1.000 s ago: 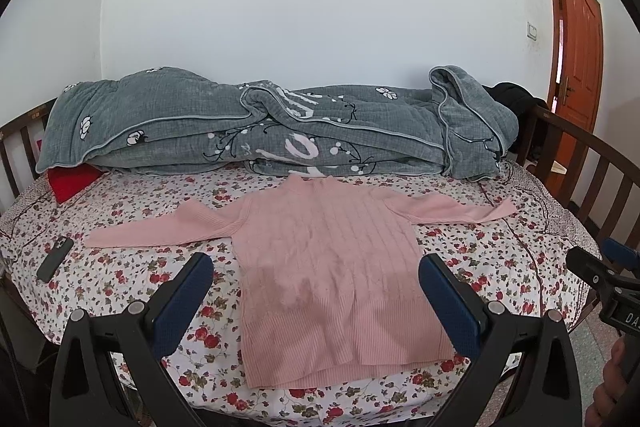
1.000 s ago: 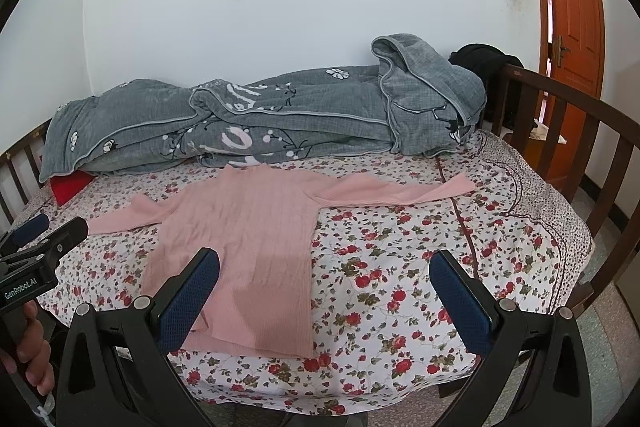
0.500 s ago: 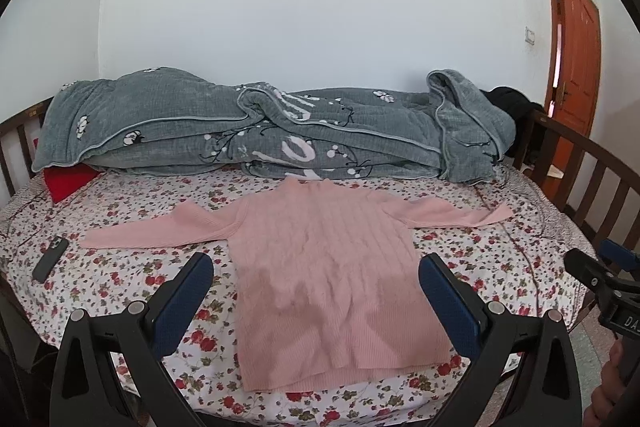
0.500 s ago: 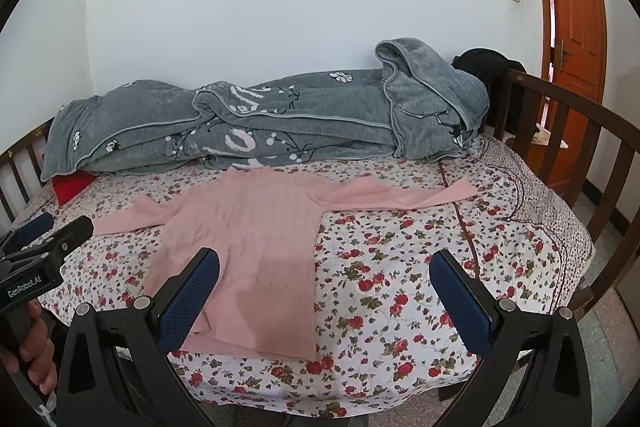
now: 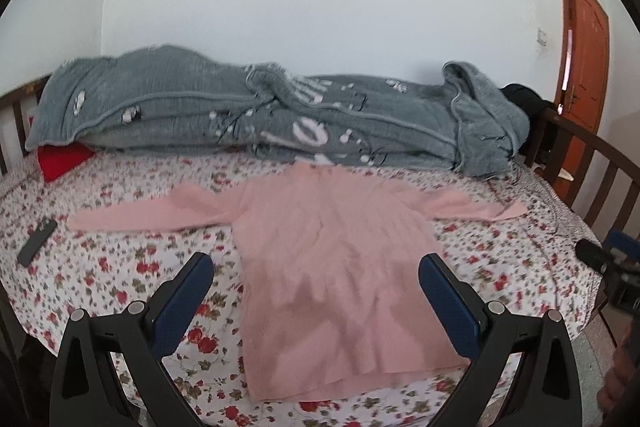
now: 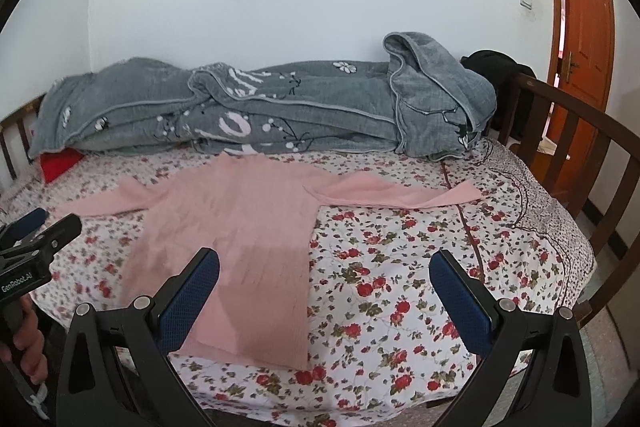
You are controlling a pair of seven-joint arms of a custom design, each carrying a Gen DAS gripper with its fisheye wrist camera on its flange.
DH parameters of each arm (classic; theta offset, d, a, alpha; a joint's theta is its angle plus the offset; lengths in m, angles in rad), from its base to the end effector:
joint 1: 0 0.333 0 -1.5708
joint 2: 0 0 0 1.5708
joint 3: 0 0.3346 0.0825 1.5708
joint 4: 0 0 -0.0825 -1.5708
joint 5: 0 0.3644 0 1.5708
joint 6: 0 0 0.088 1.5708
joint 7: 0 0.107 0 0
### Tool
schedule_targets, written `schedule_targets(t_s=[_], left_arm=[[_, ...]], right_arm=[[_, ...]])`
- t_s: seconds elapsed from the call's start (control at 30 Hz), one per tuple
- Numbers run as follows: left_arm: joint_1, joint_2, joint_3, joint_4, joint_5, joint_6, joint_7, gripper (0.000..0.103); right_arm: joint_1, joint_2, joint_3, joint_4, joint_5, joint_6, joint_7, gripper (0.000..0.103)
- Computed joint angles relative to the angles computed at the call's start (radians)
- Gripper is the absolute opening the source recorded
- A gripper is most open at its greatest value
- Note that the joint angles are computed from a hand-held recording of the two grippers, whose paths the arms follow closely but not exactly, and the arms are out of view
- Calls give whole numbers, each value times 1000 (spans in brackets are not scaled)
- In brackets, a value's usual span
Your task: Fold small clothes
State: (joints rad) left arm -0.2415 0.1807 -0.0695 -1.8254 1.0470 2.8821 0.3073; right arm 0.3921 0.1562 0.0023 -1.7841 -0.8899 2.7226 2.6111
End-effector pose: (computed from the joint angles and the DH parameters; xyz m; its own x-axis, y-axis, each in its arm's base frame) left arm 0.5883 -0.2380 0.5423 0.0020 -0.9960 0.0891 -0.5283 -0.0767 -0.8456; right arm 0.5763 0.2708 0.5694 0.0212 -0.9993 0.0305 -0.5684 -0.0371 -0.8219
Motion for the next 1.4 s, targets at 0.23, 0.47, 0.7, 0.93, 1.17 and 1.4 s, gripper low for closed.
schedule_targets(t_s=[0.23, 0.47, 0.7, 0.93, 1.17, 1.4], left_arm=[[77, 110, 24, -33, -228, 56, 133, 103], [148, 202, 70, 11, -470, 45, 275, 103], [249, 341, 101, 157, -705, 129, 332, 98], [366, 514, 70, 397, -921, 32, 422, 84], [414, 615, 68, 521, -1052, 53, 452, 75], [392, 694, 150, 670, -1058, -38, 360, 46]], right_arm=[[19, 152, -45, 107, 20, 21, 15, 103], [67, 313, -105, 280, 36, -55, -45, 103], [-141, 470, 124, 411, 487, 102, -366, 103], [-47, 586, -9, 602, 582, 36, -313, 103], [-37, 704, -40, 840, 703, -145, -422, 103], [-29, 774, -75, 982, 743, -218, -447, 103]])
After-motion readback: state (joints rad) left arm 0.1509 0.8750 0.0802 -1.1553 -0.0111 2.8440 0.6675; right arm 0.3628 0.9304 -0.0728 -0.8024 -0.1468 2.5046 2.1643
